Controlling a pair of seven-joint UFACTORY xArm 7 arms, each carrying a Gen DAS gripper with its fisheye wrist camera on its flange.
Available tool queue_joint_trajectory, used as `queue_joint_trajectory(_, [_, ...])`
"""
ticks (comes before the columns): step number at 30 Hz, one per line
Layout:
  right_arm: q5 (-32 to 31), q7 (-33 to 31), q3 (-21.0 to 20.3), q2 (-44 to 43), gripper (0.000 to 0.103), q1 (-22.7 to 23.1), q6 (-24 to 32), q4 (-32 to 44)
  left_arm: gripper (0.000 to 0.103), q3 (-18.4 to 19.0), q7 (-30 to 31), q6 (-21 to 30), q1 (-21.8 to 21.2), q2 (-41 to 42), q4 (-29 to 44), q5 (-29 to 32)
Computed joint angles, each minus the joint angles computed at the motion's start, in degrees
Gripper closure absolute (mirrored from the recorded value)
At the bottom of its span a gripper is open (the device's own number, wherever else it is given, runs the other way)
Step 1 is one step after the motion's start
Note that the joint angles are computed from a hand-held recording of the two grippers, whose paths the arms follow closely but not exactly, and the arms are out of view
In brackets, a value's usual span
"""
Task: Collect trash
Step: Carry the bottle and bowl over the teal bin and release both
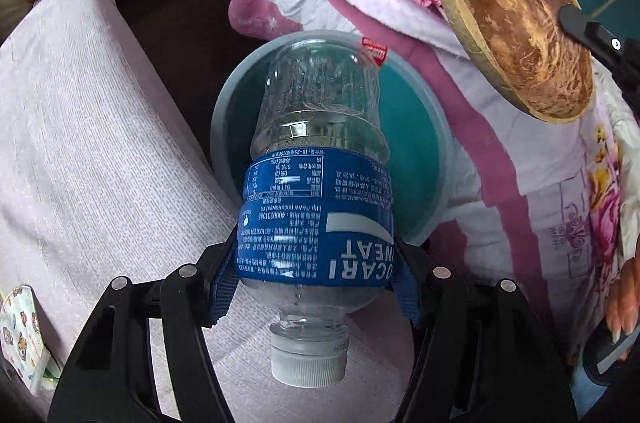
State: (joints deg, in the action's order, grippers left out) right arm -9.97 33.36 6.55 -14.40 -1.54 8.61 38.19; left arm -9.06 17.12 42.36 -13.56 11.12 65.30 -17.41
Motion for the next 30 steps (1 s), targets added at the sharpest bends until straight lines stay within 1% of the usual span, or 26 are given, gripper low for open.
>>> queue_joint_trajectory(3, [0.44,-0.26,-0.28,0.91,0.099,0.41,0.16,0.41,0.033,-0.09,-0.09,0.49,-0.06,0.41,0.56,-0.07])
queue_joint_trajectory(6, [0.36,-0.32,-0.32,1.76,0.099,0.63,0.43,0.95,0.032,0.05,-0.57,0.16,-0.19,-0.08,0.14,0.43])
queue_joint_trajectory(16, [-0.92,0.47,-0.32,4.66,0.099,2.08,2.25,3.18,0.032,0.66,0.37,-0.88,1.02,-1.77,-1.41,-1.24])
queue_joint_trajectory(18, [-0.69,0.21,-0.63,5.27,0.099,2.7,2.71,3.58,0.018,0.89,0.34,-1.48,1.28,-2.33,-1.9,-1.46])
queue_joint_trajectory(20, [-0.01,-0.42,-1.02,6.13,0.099,3.52,3.36,4.12,0.017,1.09,0.88,-2.93,1.69,-3.34,-2.98,-2.36])
queue_joint_trajectory(27, [-0.03,-0.43,-1.49,8.89,0.098,5.16,4.81,5.86,0.014,1.69,4.44,-4.24,3.02,-5.66,-4.65,-6.78])
queue_joint_trajectory(30, [2.08,-2.3,-2.04,10.67,0.097,6.35,5.7,7.17,0.013,2.22,5.76,-4.26,3.55,-6.36,-5.12,-8.03])
